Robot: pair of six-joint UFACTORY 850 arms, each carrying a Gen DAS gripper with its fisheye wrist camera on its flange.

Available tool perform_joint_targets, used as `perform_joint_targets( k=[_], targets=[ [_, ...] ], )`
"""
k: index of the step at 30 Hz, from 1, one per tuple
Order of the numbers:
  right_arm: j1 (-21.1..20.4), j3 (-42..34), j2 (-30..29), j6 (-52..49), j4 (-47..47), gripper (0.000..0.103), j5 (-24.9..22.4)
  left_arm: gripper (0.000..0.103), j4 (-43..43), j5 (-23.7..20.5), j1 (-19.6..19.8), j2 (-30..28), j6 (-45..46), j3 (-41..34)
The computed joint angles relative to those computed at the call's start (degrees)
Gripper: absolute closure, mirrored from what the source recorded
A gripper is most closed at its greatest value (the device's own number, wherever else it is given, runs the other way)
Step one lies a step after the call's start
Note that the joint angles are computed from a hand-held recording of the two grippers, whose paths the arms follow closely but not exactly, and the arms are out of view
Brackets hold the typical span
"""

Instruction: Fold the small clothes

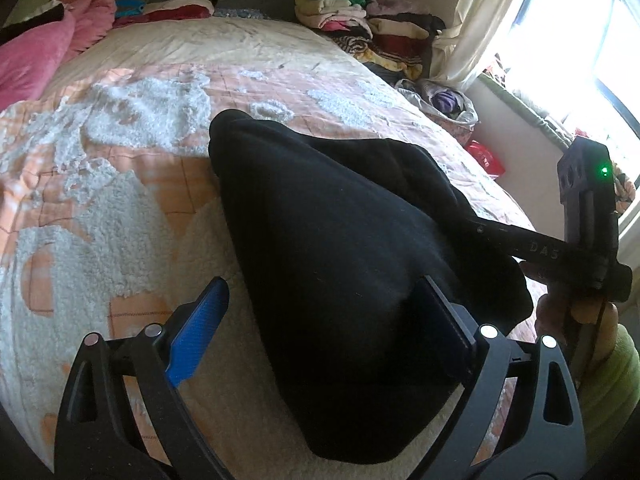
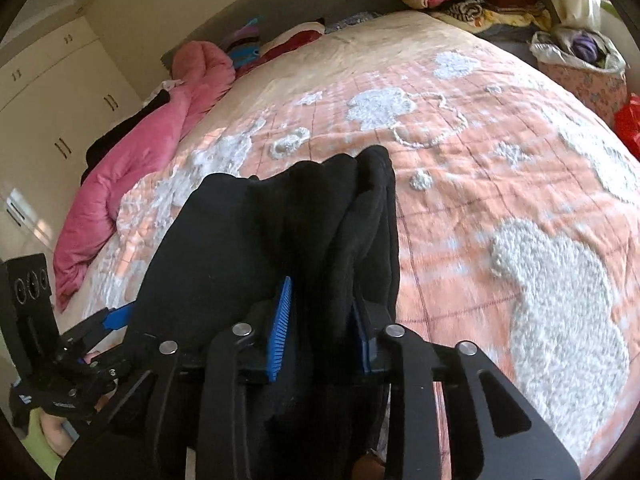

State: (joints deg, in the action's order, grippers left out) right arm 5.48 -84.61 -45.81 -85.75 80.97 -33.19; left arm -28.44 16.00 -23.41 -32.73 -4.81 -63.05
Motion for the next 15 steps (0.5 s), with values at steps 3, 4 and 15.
perform_joint_targets(
  k=[3,4,15],
  targets=[
    [-0.67,2.9,2.27,-2.58,2.11,0.063,-0.67,0.016,-0.23,0.44,-0.31,0.3,0.02,0.47],
    [-0.91,3.92,2.97,-3.48,2.77,0.058,-1.19,0.016,-0.16,0.5,-0.37,0.45,0.04,0.58],
    [-2.6,11.02,6.88,-7.6,7.36,0.048,-5.92,0.015,-1.84,1.0,-1.65,1.89,2.45,2.06]
  ],
)
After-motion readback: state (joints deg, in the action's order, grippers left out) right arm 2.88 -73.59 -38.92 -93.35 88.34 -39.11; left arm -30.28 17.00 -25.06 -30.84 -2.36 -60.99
